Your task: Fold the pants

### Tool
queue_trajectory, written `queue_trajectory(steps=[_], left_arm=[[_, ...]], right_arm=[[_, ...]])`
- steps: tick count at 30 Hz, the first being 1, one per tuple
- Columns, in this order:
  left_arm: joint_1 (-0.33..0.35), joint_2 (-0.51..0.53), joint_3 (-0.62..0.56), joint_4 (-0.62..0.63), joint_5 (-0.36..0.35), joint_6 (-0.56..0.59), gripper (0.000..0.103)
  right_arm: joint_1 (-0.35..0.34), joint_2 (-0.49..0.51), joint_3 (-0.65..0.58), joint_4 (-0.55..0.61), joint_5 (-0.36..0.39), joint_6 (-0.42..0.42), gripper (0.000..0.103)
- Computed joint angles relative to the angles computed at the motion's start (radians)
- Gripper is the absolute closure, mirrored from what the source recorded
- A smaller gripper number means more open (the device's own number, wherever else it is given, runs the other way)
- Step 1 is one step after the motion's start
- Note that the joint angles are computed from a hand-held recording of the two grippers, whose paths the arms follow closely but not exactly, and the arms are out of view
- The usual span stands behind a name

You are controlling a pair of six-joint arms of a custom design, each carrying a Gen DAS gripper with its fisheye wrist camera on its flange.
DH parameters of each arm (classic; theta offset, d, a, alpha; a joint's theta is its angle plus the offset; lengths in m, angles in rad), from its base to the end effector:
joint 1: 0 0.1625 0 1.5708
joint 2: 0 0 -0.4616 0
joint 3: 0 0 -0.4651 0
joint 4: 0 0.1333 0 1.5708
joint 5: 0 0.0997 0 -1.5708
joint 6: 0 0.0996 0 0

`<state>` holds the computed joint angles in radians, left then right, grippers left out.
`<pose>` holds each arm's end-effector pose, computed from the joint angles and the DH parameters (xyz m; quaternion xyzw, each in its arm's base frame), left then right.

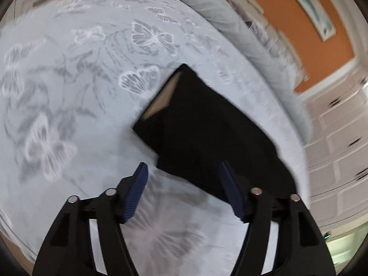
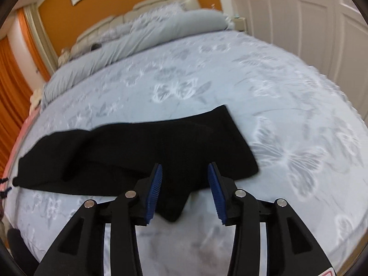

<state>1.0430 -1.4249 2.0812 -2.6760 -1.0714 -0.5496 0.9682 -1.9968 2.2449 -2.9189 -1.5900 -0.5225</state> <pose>-0.1274 -0.5778 0.2999 -0.0653 0.9440 -0.3087 0.0962 -0.1151 -0.3991 0.5123 -0.0391 -0.8516 0.4378 0.2857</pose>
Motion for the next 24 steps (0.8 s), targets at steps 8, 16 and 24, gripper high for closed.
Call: queue_trajectory(steps=[8, 16, 24], left_arm=[[0.030, 0.113, -0.044, -0.023, -0.130, -0.121, 0.015], [0.080, 0.187, -0.122, 0.034, -0.169, -0.209, 0.054], [0.086, 0.197, -0.161, 0.129, -0.165, -0.221, 0.061]], right_arm=[[-0.107, -0.160, 0.098, 0.114, 0.253, 0.064, 0.044], [-0.027, -0.001, -0.022, 0.262, 0.405, 0.309, 0.041], [0.250, 0.318, -0.233, 0.318, 0.041, 0.467, 0.039]])
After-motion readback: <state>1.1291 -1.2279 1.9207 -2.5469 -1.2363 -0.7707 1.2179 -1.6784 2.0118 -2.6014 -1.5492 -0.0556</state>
